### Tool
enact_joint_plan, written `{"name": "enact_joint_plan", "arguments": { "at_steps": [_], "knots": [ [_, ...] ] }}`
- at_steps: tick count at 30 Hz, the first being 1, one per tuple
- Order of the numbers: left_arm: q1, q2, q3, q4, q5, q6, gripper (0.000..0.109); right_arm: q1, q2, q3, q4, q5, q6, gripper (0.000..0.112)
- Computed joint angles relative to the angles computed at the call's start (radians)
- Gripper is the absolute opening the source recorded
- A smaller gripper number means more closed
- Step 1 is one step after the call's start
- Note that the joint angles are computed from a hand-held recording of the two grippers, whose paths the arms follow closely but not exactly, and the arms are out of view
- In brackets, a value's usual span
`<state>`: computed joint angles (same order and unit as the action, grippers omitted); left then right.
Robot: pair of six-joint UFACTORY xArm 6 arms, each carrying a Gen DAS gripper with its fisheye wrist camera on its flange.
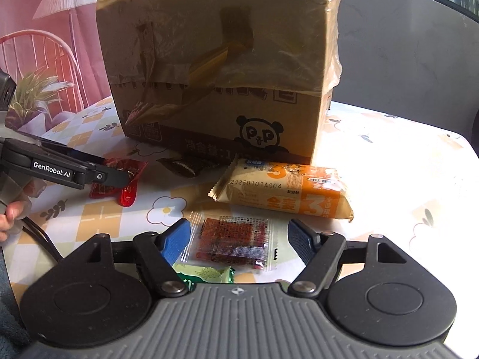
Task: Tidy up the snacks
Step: 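Close the left tool on the red jerky bag while the right tool grips the strip pack, then carry both packs over the box and open both tools to drop them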
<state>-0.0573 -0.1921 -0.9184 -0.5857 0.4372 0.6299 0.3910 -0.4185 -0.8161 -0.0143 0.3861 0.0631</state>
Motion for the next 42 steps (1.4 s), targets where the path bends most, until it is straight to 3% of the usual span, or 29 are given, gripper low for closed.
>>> {"name": "enact_joint_plan", "arguments": {
  "at_steps": [4,10,18,27,33,39,41,42],
  "knots": [
    [-0.001,-0.001,0.003,-0.005,-0.004,0.004,0.070,-0.035,-0.003,-0.057,-0.023,0.142,-0.095,0.075],
    [0.006,0.000,0.001,-0.031,0.005,0.021,0.070,-0.034,0.015,-0.109,-0.018,0.264,-0.220,0.075],
    [0.004,-0.003,0.004,-0.032,0.000,0.023,0.070,0.005,0.075,-0.144,-0.020,0.219,-0.314,0.076],
    [0.003,-0.002,0.004,-0.033,0.000,0.024,0.070,-0.026,0.146,-0.206,0.188,0.244,-0.363,0.071],
    [0.012,-0.005,-0.001,-0.036,0.028,0.036,0.070,0.001,0.101,-0.144,0.132,0.178,-0.271,0.055],
    [0.008,-0.011,0.007,-0.042,0.028,0.049,0.070,0.023,0.116,-0.166,0.036,0.191,-0.127,0.052],
    [0.007,-0.011,0.007,-0.053,0.031,0.063,0.068,0.034,0.132,-0.172,0.009,0.171,-0.073,0.049],
    [0.008,-0.014,0.007,-0.070,0.039,0.088,0.060,0.034,0.132,-0.172,0.009,0.171,-0.073,0.045]
  ]
}}
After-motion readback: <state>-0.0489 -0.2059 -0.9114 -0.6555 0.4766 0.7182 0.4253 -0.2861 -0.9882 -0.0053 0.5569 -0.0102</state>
